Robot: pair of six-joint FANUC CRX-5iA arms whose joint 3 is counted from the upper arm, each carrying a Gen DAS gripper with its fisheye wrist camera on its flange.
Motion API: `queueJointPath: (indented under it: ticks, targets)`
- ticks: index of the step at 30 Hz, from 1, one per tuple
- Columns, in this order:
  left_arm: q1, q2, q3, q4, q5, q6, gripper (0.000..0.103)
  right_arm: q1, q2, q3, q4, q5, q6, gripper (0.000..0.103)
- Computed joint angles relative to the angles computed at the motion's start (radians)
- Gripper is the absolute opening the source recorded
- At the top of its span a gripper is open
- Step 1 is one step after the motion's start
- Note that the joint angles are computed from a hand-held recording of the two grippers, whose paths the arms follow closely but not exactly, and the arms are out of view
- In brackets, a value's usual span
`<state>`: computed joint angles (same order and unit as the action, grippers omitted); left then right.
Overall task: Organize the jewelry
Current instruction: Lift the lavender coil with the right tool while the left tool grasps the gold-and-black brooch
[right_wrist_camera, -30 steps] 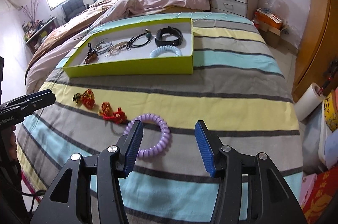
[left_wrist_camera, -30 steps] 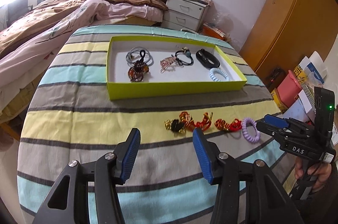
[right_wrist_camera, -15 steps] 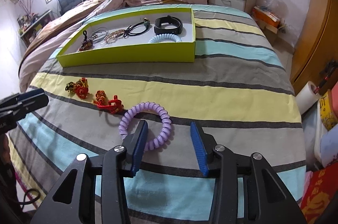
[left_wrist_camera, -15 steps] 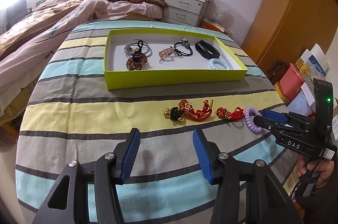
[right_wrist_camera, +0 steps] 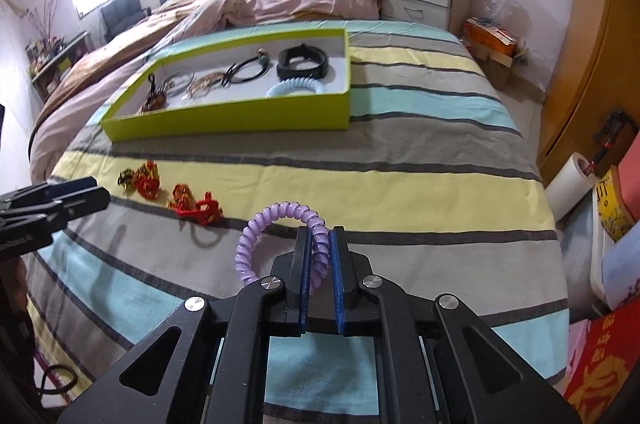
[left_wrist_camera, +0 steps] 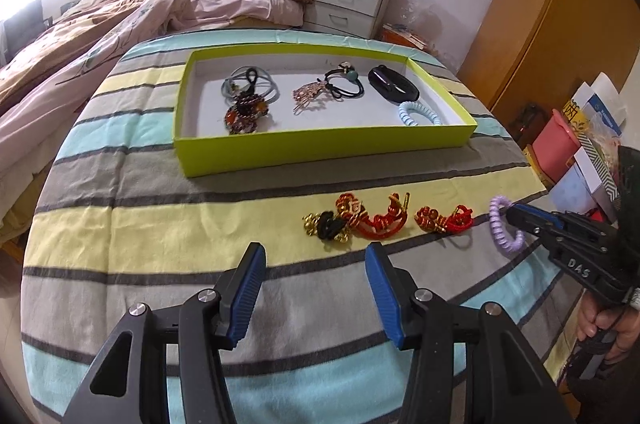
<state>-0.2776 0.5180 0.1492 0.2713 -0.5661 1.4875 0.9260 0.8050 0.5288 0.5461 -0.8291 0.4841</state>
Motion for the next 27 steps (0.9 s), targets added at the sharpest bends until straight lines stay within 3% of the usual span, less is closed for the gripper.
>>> queueJointPath:
  ticks: [7, 15, 20, 27]
  targets:
    - [-0.019, 0.054, 0.104, -0.108, -0.055, 0.076, 0.051, -0.006, -0.021, -0.032, 0.016, 0.031, -0.047, 0.010]
    - [-0.022, 0.061, 0.113, -0.132, -0.042, 0.084, 0.051, -0.009, -0.024, -0.037, 0.016, 0.041, -0.054, 0.010]
    - [-0.027, 0.062, 0.130, -0.185, -0.051, 0.135, 0.038, -0.010, -0.034, -0.052, 0.023, 0.053, -0.068, 0.010]
    - [-0.023, 0.058, 0.118, -0.170, -0.043, 0.113, 0.021, -0.011, -0.036, -0.059, 0.022, 0.059, -0.071, 0.010]
